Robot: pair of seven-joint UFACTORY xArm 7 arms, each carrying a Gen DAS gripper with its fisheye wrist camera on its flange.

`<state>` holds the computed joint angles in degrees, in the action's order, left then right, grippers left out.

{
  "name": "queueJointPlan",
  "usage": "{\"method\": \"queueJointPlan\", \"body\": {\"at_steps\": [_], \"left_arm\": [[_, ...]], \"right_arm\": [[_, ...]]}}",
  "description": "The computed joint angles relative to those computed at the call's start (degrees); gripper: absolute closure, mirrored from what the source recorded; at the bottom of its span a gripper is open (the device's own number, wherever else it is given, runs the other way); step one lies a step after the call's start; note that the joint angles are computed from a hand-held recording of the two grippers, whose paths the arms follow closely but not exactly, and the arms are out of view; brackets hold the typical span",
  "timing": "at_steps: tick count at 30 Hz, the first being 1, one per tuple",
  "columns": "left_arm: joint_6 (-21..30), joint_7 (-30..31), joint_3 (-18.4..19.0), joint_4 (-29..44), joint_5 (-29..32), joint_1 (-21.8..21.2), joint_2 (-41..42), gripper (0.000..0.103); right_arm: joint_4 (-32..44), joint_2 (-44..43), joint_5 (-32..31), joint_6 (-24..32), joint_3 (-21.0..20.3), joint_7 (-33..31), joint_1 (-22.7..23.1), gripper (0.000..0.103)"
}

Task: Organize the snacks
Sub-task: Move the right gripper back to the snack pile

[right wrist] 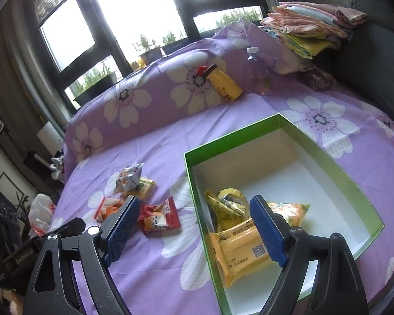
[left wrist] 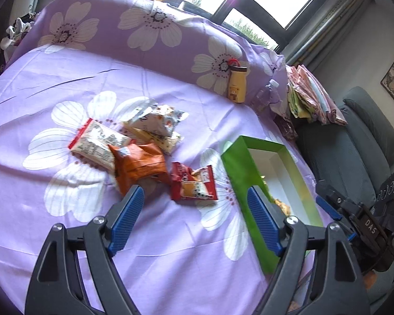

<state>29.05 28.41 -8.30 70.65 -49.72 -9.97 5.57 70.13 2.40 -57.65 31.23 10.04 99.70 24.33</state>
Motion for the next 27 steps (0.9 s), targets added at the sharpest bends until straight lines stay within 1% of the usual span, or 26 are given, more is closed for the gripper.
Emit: {"method": "queueJointPlan", "body": {"at_steps": [2,3,5,7,10,12,14,17,19,20,22,25,27], "left_arm": [[-0.4,-0.2,1.0,-0.8,1.7,0.8,-0.1,0.022],[-0.2,0.8,1.3,-1.0,1.2,1.5,0.0,0.022],[2.4,3.1,1.9,-0.4,0.6,3.0,0.9,0.022],[2.4,2.2,2.4,0.2,-0.1,4.2,2.0,0.022],[1.2,3.0,2.2,1.1,-3.9,6.2,3.7,0.022],[1.8,1.0,2.3,2.8,-2.5,6.8,5.2,0.022],[3.1,-0.4,2.0,4.8,-1.1,7.4,6.7,0.022],[4.2,1.5,0.7,7.0,-2.5,8.9,8.5,0.022],[5.3,1.7,0.0,8.3,-3.1,9.4,10.1,0.022],[6.0,1.6,-0.3,8.8,-3.1,9.5,10.8,0.022],[5.7,1.9,-1.1,8.9,-3.1,9.3,12.0,0.023],[7.1,1.5,-1.7,9.6,0.1,8.3,13.7,0.025],[6.9,2.7,-2.6,10.0,-0.3,8.5,14.5,0.026]], "right_arm": [[1.3,1.3,0.4,0.2,0.2,-0.8,0.4,0.017],[2.0,2.0,0.9,-0.1,0.2,-1.7,0.7,0.017],[3.7,3.7,2.1,-0.9,-0.1,-3.4,1.4,0.017],[5.8,5.8,2.9,-1.5,-0.6,-4.8,2.4,0.017],[9.2,9.0,4.9,-2.2,-1.8,-7.4,4.2,0.017],[11.5,11.3,7.7,-3.1,-2.5,-10.2,4.9,0.017],[13.7,13.7,11.7,-5.4,-2.6,-14.4,5.0,0.017],[19.0,18.5,19.5,-7.8,-1.6,-21.8,4.2,0.017],[23.7,22.4,24.0,-8.8,-0.4,-27.4,3.6,0.017],[26.6,24.6,26.4,-8.1,0.3,-30.2,3.4,0.017],[32.8,29.2,30.9,-5.7,1.8,-35.3,3.1,0.017],[41.4,35.8,36.9,-3.3,4.1,-43.0,2.7,0.017],[47.6,40.2,40.0,-0.9,5.0,-47.1,3.0,0.017]]}}
